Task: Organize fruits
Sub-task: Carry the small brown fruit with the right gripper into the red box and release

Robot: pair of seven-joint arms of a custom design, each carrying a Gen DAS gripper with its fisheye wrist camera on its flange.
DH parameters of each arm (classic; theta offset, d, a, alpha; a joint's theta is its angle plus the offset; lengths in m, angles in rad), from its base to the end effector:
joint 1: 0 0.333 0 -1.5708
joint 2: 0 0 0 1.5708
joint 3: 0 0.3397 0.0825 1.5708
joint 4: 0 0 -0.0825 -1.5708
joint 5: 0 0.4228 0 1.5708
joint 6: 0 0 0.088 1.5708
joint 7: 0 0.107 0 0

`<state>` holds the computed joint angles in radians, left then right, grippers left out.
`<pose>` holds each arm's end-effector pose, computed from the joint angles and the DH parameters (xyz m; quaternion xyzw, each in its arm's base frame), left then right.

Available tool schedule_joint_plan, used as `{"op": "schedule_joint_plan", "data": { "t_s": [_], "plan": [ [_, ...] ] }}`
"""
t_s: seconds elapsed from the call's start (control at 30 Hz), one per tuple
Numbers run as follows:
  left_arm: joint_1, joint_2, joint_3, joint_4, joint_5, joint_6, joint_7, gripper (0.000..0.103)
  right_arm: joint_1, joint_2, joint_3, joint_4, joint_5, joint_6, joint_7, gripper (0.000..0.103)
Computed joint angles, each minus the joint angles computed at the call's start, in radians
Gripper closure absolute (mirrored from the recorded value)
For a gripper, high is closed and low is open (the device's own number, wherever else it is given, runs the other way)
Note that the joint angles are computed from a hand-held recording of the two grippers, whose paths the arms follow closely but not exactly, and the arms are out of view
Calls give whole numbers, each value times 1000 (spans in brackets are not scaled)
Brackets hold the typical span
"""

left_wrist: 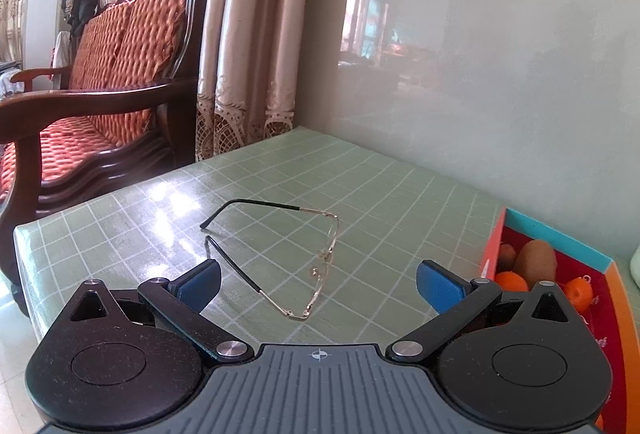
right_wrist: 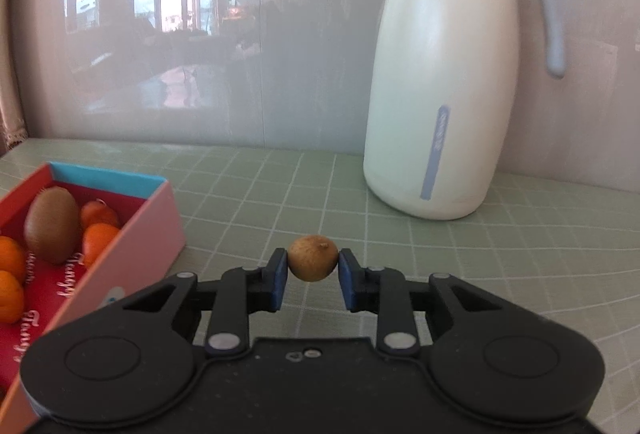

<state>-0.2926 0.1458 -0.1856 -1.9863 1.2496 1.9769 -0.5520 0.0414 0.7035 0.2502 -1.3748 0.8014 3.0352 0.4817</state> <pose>0.5852 -0.2314 0.4193 -0.8253 0.2411 -0.1988 0.4703 0.8111 0.1254 0.3984 -0.7437 0.4525 -0.2784 0.4058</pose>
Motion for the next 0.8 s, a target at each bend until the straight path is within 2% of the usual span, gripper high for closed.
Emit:
{"op": "schedule_joint_plan", "data": {
  "t_s": [0.2,0.33,0.6,0.8],
  "plan": [
    [-11,-9,-8,-8,3,-1,10,0,-153,-100,179,-131,167,38,-230,78],
    [-19,-16,-17,-12,-10,-8,10,0,-234,-153,260,-188,317,28,-400,78],
    [-56,-4,-39,8,-29,-31,24,0,-293,-271,284,-295,569,-79,-616,78],
    [-89,9,-49,22,-29,-53,74,0,-287,-361,256,-388,703,-179,-720,78]
  ]
}}
